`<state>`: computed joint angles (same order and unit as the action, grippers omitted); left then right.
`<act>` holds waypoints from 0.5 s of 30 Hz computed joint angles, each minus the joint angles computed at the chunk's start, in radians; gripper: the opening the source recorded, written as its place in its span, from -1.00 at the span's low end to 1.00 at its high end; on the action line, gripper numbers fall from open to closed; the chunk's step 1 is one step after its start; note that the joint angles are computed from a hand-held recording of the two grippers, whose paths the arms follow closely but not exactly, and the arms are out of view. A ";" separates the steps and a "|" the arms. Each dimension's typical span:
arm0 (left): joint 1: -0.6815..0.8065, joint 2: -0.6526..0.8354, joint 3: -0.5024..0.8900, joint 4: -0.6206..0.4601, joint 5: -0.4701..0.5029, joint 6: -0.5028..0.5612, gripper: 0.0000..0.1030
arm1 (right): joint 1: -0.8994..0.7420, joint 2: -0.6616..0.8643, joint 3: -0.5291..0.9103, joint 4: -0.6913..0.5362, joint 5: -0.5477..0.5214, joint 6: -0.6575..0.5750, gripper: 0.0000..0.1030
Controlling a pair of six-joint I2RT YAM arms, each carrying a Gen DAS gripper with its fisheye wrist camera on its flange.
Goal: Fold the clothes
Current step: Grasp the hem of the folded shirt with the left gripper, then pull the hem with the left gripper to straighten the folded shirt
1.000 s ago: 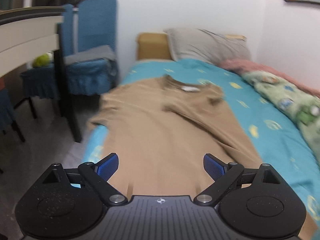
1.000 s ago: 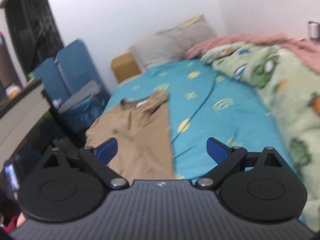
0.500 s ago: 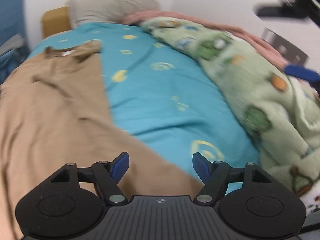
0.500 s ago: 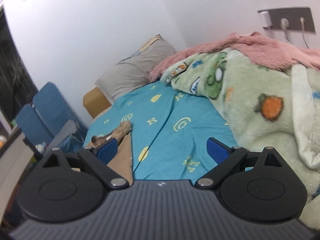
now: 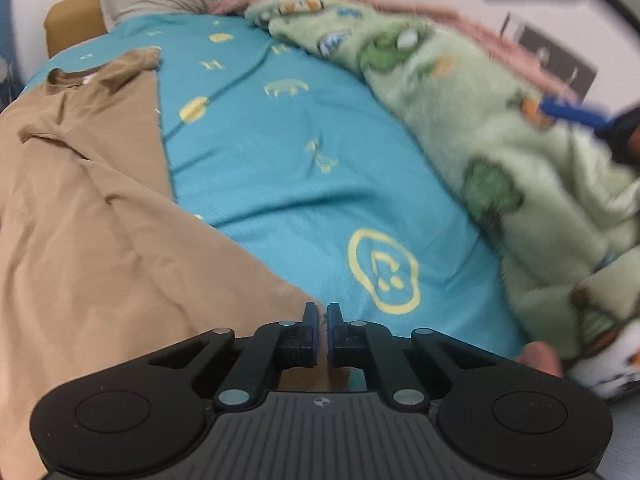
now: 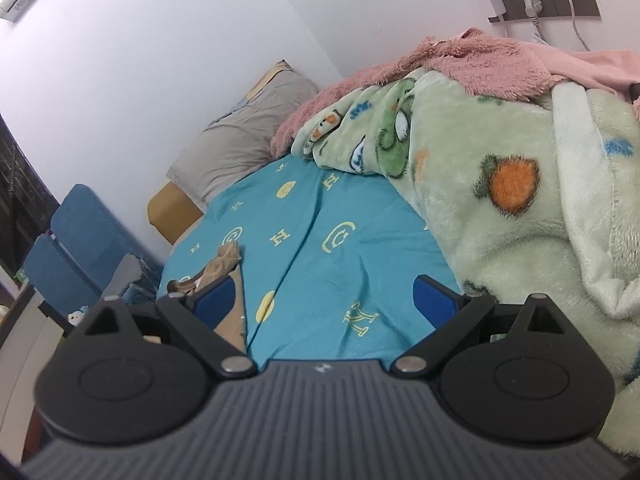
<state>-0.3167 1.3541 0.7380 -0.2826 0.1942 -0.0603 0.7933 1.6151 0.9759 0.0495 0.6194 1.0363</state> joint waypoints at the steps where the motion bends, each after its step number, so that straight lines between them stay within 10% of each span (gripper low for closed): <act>1: 0.040 -0.044 -0.002 -0.032 0.048 0.002 -0.91 | 0.004 -0.001 0.003 -0.005 0.004 0.000 0.89; 9: 0.607 -0.246 0.042 -0.435 0.458 0.219 -0.91 | 0.029 0.045 0.093 -0.074 0.002 -0.062 0.89; 15: 0.782 -0.167 0.008 -0.475 0.324 0.357 -0.90 | 0.064 0.112 0.199 -0.130 -0.014 -0.178 0.89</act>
